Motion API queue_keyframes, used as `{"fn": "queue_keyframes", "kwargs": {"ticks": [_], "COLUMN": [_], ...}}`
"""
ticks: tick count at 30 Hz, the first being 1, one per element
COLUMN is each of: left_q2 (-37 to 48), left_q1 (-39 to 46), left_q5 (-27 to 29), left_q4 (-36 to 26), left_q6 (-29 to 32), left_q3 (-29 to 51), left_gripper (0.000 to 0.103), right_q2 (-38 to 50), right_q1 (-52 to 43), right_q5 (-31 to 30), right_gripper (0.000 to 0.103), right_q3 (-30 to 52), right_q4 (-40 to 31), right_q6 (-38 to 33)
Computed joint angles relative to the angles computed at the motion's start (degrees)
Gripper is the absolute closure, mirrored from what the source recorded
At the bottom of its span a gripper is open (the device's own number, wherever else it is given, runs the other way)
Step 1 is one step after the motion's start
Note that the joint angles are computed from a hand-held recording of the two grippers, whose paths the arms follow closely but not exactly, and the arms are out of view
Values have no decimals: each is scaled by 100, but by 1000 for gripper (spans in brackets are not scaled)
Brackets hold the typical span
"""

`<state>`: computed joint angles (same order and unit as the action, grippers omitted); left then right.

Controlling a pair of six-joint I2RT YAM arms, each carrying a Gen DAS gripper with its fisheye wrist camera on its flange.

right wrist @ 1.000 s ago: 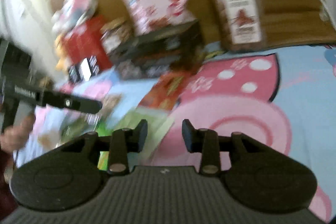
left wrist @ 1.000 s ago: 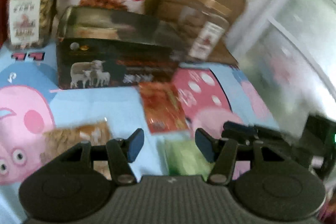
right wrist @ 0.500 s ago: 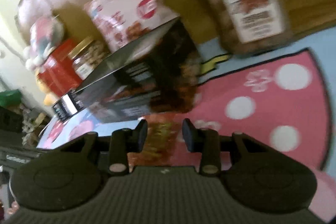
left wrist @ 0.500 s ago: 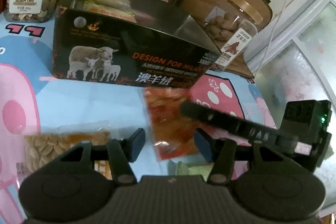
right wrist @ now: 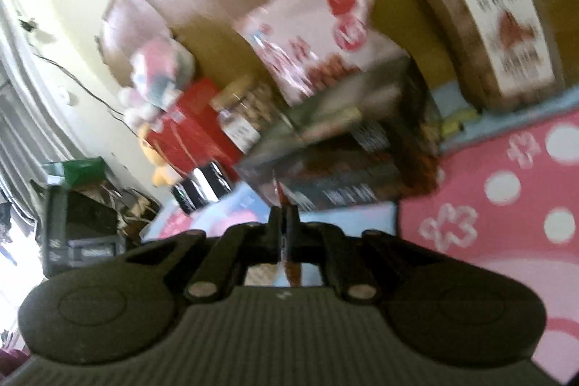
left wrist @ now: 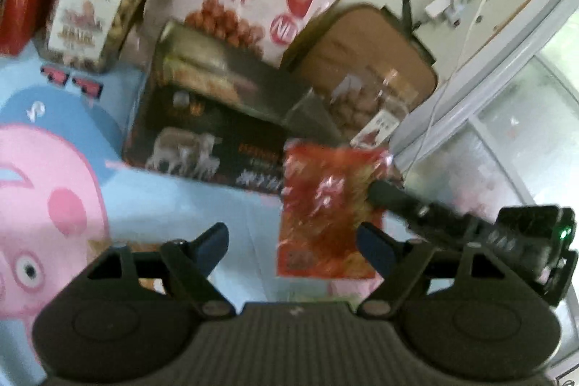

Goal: Organize snacks
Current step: 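Carry the red packet into the black tin box and release, then grasp the green snack packet with the left gripper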

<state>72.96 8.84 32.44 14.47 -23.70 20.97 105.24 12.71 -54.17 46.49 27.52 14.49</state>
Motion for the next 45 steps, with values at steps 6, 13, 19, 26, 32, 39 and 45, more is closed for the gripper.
{"fn": "queue_keyframes", "kwargs": {"ticks": [6,13,19,26,32,39,45], "left_q2": [-109,21,-174,-816,-1362,-1766,-2674], "left_q1": [212,809,963,970,124,-833,-1310], "left_q5": [-100,-532,-505,-386,-650,-795,-1069], "left_q4": [-207,-318,-279,-669,-1113,-1372,-1779], "left_q6": [106,118,269,471,816,804,686], "left_q3": [577,920,720,295,-255,-790,-1107], "left_gripper": [33,33,33,33,33,32,29], "right_q2": [-38,1382,2747,1784,23,-1373,-1718], "right_q1": [424,1067,1436,1644,664,-513,-995], "right_q5": [365,1393,1592,2366,1393,694,9], "right_gripper": [99,99,98,73,71,71,70], "right_q3": [829,3107,5057,3643,710,-2316,-2986], "right_q4": [354,-744,-2700,-2019,-343,381,-173], "right_q6": [840,834,607,-268,-143,-1015,-1428]}}
